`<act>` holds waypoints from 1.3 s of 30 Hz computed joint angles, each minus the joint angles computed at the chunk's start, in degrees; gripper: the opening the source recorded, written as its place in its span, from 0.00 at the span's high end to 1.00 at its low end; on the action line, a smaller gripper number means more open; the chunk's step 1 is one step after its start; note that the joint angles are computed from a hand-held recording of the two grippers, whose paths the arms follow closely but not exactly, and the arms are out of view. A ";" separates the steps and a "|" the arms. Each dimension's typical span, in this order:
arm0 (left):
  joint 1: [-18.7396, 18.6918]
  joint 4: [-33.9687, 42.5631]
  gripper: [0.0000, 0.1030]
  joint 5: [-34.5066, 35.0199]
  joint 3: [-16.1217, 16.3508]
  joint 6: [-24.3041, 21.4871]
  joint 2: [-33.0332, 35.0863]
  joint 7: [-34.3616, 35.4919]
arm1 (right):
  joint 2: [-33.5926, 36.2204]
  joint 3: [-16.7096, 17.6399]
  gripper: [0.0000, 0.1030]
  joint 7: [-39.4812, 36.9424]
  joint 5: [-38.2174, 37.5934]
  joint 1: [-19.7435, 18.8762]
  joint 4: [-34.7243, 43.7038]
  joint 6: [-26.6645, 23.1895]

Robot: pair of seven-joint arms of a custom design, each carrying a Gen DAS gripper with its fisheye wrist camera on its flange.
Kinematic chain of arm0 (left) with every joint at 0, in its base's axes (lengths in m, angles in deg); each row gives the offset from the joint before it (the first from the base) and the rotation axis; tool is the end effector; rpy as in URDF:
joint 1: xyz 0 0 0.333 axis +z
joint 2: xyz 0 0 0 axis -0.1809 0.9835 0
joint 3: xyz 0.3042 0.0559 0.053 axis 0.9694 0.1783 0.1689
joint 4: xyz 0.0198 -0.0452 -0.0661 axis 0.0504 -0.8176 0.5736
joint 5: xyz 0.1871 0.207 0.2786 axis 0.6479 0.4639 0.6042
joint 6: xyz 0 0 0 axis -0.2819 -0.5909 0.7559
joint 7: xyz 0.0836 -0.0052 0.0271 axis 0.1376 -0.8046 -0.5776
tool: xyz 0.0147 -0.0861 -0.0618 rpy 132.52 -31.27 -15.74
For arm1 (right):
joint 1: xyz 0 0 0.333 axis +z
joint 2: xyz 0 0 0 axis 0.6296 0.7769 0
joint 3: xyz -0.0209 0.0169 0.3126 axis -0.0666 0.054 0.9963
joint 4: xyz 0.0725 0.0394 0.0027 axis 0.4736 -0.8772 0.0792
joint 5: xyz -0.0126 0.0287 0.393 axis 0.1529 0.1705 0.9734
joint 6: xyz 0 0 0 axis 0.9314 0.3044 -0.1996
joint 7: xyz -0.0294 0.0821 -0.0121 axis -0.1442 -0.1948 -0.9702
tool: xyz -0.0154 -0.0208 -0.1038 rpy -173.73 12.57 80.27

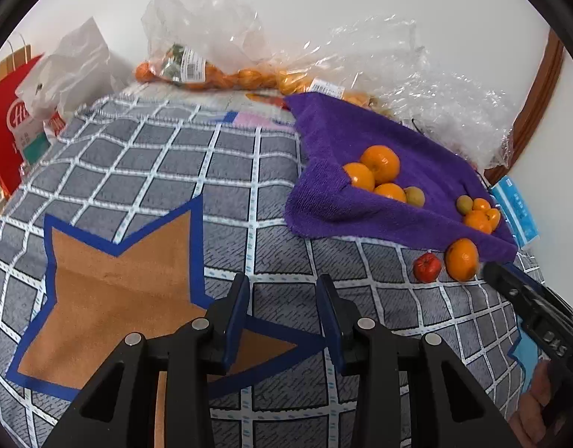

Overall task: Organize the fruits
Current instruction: 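Move the right tool to the large orange on the bedspread and grasp it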

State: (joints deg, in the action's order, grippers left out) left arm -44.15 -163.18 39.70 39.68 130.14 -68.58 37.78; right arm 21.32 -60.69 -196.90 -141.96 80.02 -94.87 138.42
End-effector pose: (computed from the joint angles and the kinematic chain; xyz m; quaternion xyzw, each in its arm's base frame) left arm 0.5042 -0.3137 0.3619 -0.6047 0.7128 -0.3326 0.1249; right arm 0.4384 0.4652 0.3703 -0.5778 0.7228 -0.2731 0.2629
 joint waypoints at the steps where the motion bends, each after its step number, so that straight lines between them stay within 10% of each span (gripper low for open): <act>1: -1.12 0.08 0.66 0.42 1.05 -0.23 0.14 -0.33 | 0.48 -0.02 0.49 -0.58 0.38 -0.14 0.47 -0.13; 4: -8.23 0.74 0.66 8.89 8.84 -1.47 0.19 -7.17 | 1.77 -0.34 0.49 -2.17 1.85 -0.77 1.41 1.11; 7: -7.69 1.65 0.66 12.53 8.31 -3.15 0.32 -9.52 | 2.80 -0.96 0.49 -2.79 2.91 -1.24 2.08 3.24; 22: 2.51 2.34 0.47 11.35 -2.69 -3.10 0.88 -5.00 | 6.76 -3.05 0.58 -10.59 9.56 -1.19 5.81 5.18; 39: 9.53 -0.27 0.48 -5.70 -11.87 2.08 0.69 11.54 | 2.24 -2.40 0.59 0.28 -3.27 0.54 0.93 2.39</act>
State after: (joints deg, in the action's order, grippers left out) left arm -34.62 -163.45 34.00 27.81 132.22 -67.89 49.32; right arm 23.55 -63.08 -196.63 -145.23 80.55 -93.94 140.81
